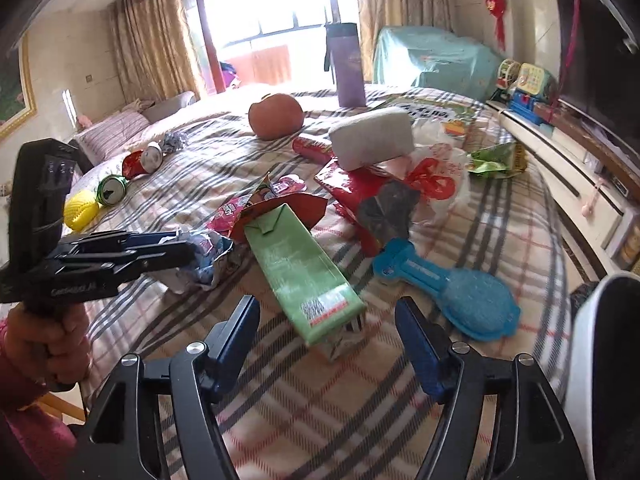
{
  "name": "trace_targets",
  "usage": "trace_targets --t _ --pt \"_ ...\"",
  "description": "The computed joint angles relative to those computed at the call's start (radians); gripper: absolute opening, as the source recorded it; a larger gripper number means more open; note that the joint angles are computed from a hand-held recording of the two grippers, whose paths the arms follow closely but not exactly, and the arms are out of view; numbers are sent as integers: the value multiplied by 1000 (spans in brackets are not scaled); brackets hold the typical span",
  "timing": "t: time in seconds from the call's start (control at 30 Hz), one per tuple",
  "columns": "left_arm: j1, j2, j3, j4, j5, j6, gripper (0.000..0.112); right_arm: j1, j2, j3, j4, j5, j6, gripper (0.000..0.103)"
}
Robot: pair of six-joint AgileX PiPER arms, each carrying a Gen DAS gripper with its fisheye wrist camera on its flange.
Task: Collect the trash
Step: 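Grasp the crumpled white wrapper with the left gripper while the right gripper grasps the green juice box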
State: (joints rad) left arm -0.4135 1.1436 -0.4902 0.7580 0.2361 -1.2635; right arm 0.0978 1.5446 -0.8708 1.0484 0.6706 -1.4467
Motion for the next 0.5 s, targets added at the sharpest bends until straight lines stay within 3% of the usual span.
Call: trace_targets --t 0.07,0.1,0.17,0.33,0.5 --pt "-9 8 -9 -21 18 22 35 15 13 -8 -14 -7 20 69" --pt "-19 15 -18 -24 42 20 37 22 8 -1 -17 -19 25 53" --pt "-17 16 -18 -53 42 42 40 21 -2 11 -34 -28 53 39" --pt "-58 -1 -3 44 57 -67 36 -51 -65 93 19 -20 67 36" --pt "-117 -10 -13 31 53 -76 29 -175 -174 191 117 37 10 35"
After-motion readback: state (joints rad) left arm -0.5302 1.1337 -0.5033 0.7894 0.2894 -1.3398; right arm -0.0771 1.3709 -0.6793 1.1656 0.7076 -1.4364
